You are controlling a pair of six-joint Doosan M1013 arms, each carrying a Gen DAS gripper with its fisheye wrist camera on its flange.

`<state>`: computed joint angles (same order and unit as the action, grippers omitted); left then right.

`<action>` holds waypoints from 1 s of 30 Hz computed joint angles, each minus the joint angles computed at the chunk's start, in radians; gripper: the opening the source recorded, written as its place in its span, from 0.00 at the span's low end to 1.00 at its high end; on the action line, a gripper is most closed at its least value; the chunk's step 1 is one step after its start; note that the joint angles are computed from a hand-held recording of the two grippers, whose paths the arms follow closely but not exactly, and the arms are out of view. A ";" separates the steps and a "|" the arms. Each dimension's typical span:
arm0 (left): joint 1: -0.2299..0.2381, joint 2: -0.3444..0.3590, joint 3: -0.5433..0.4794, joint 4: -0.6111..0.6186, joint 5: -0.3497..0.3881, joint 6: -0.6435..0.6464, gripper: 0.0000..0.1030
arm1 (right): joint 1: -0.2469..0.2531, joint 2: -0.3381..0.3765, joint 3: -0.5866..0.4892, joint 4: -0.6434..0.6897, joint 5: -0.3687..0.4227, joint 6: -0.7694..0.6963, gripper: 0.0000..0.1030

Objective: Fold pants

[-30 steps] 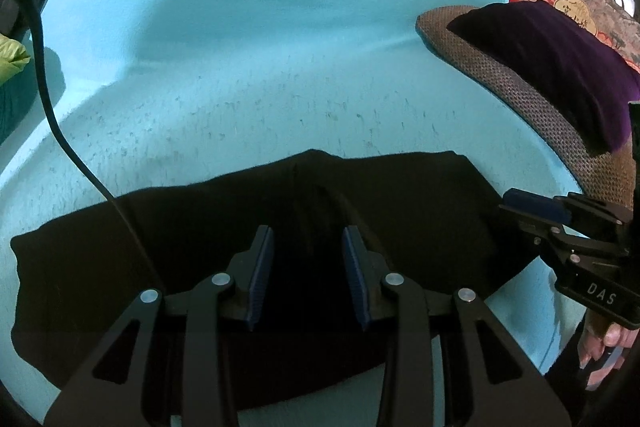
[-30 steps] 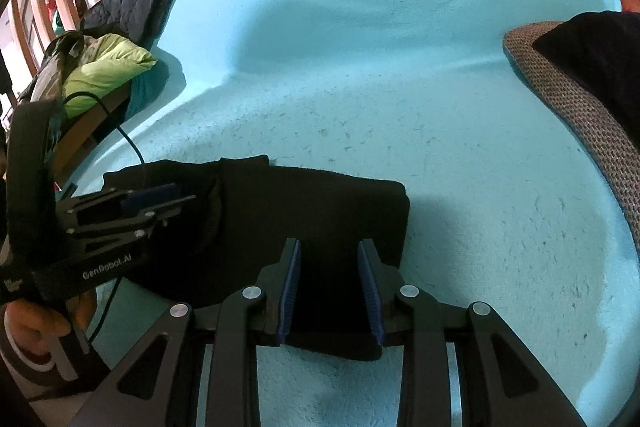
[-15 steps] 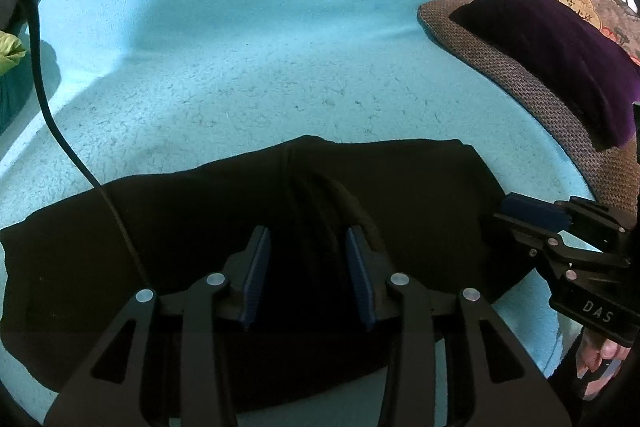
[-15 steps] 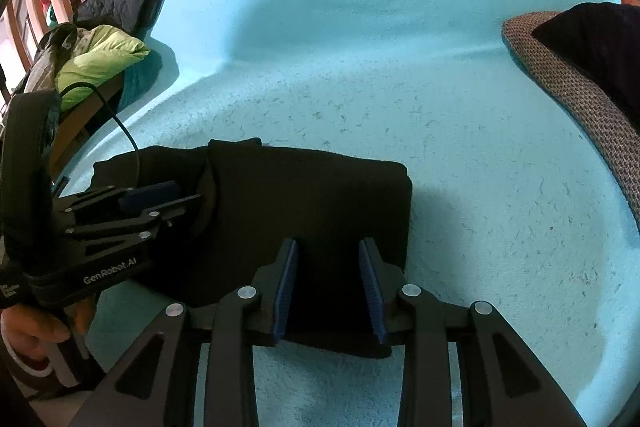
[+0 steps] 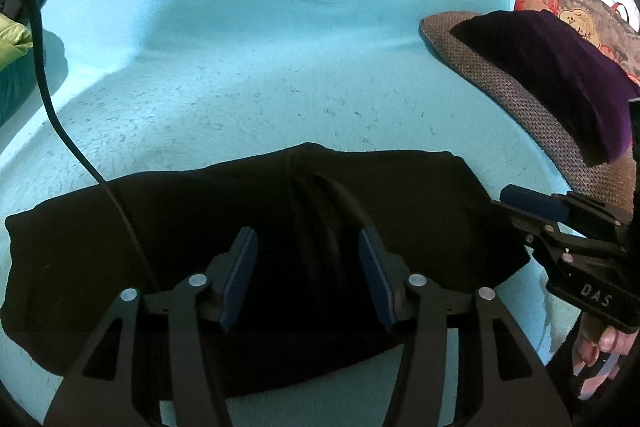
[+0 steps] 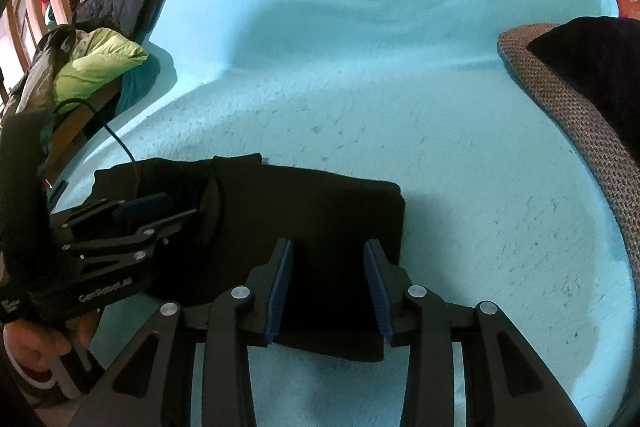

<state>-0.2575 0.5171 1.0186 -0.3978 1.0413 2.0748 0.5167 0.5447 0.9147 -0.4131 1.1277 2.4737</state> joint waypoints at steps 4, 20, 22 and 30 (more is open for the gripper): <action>0.000 -0.007 0.012 0.005 -0.009 0.002 0.51 | 0.000 0.008 -0.012 -0.002 0.005 -0.002 0.37; 0.020 -0.026 0.036 0.020 -0.040 -0.031 0.51 | 0.007 0.046 -0.078 0.007 0.023 -0.029 0.43; 0.030 -0.033 0.039 0.019 -0.051 -0.038 0.51 | 0.009 0.058 -0.099 0.012 0.028 -0.043 0.43; 0.073 -0.061 0.057 0.051 -0.119 -0.091 0.56 | 0.017 0.130 -0.224 0.048 0.045 -0.123 0.47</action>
<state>-0.1848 0.4563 1.0755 -0.3465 0.9228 1.9842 0.5339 0.6745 0.6906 -0.3646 1.1725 2.3508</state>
